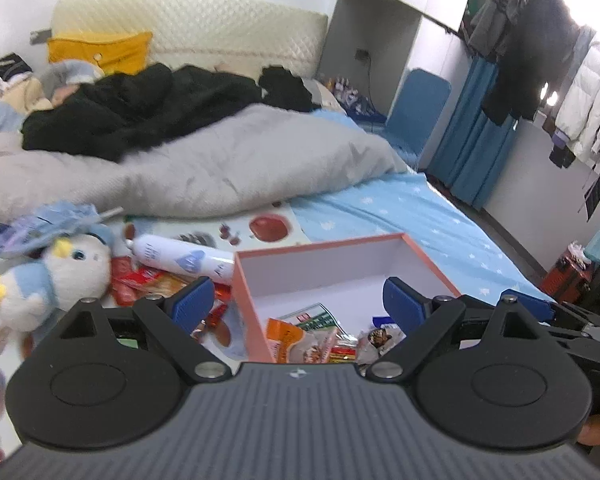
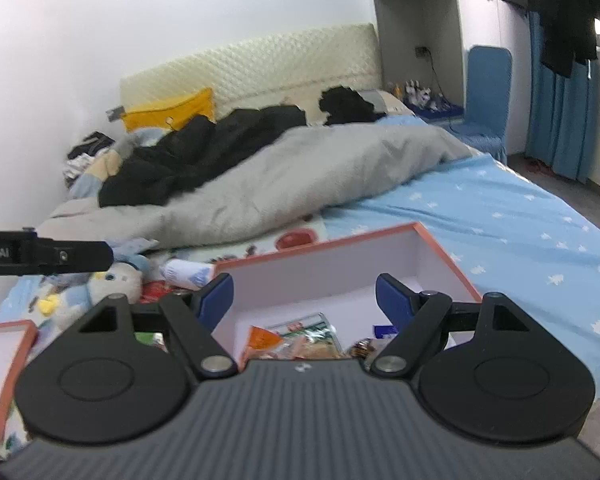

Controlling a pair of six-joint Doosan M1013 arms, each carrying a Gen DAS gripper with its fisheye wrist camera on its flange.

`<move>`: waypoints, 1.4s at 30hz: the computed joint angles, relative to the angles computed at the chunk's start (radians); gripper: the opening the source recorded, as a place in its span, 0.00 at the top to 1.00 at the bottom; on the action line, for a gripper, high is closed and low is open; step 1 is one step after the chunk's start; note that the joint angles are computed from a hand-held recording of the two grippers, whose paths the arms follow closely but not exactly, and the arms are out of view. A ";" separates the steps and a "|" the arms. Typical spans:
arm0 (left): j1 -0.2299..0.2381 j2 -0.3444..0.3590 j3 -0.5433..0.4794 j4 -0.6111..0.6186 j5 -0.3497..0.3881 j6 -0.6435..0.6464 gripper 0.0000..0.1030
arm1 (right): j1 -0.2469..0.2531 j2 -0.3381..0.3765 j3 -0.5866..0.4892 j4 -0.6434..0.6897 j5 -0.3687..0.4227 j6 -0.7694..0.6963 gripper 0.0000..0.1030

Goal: Organize snacks
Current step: 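Withdraw both open tools from the box, then move both open tools toward the snack pile beside the white spray bottle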

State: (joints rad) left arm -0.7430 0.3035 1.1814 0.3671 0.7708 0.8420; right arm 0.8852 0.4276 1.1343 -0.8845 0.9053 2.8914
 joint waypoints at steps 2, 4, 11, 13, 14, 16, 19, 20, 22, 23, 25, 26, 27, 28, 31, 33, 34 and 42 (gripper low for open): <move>-0.003 -0.026 0.027 0.036 -0.012 -0.037 0.09 | 0.009 0.002 -0.009 -0.004 -0.008 -0.007 0.22; -0.006 -0.049 0.052 0.070 -0.021 -0.075 0.09 | 0.017 0.005 -0.016 -0.008 -0.018 -0.018 0.22; -0.019 -0.135 0.158 0.134 -0.020 -0.179 0.09 | 0.054 0.007 -0.019 -0.059 -0.034 0.070 0.22; -0.032 -0.159 0.193 0.196 -0.023 -0.225 0.09 | 0.064 0.017 -0.031 -0.051 -0.023 0.055 0.22; -0.037 -0.170 0.209 0.223 -0.024 -0.243 0.09 | 0.069 0.022 -0.036 -0.049 -0.017 0.045 0.22; -0.050 -0.192 0.240 0.273 -0.008 -0.285 0.09 | 0.079 0.028 -0.043 -0.042 -0.012 0.026 0.22; -0.067 -0.219 0.287 0.330 0.007 -0.369 0.09 | 0.103 0.034 -0.031 -0.123 -0.005 0.085 0.22; -0.073 -0.231 0.307 0.352 0.003 -0.397 0.09 | 0.111 0.037 -0.027 -0.155 0.003 0.107 0.22; -0.083 -0.246 0.336 0.373 0.007 -0.437 0.09 | 0.122 0.042 -0.025 -0.180 0.010 0.119 0.22; -0.087 -0.252 0.349 0.381 0.010 -0.456 0.09 | 0.125 0.044 -0.025 -0.174 0.006 0.115 0.22; -0.095 -0.264 0.374 0.397 0.013 -0.482 0.09 | 0.127 0.041 -0.017 -0.147 -0.021 0.095 0.22; -0.098 -0.266 0.381 0.408 0.022 -0.498 0.09 | 0.129 0.040 -0.013 -0.133 -0.036 0.082 0.22; -0.102 -0.270 0.392 0.419 0.026 -0.516 0.09 | 0.131 0.040 -0.010 -0.120 -0.047 0.071 0.22; -0.104 -0.274 0.401 0.425 0.028 -0.529 0.09 | 0.132 0.039 -0.006 -0.106 -0.060 0.058 0.22; -0.111 -0.286 0.431 0.445 0.040 -0.562 0.09 | 0.140 0.042 -0.006 -0.049 -0.077 0.009 0.22; -0.113 -0.289 0.440 0.452 0.052 -0.580 0.09 | 0.146 0.045 -0.004 -0.029 -0.076 0.002 0.22; -0.113 -0.291 0.447 0.449 0.055 -0.589 0.09 | 0.147 0.043 0.001 -0.019 -0.091 0.006 0.22; -0.098 -0.289 0.483 0.397 0.061 -0.610 0.09 | 0.148 0.074 -0.040 0.108 -0.088 -0.129 0.22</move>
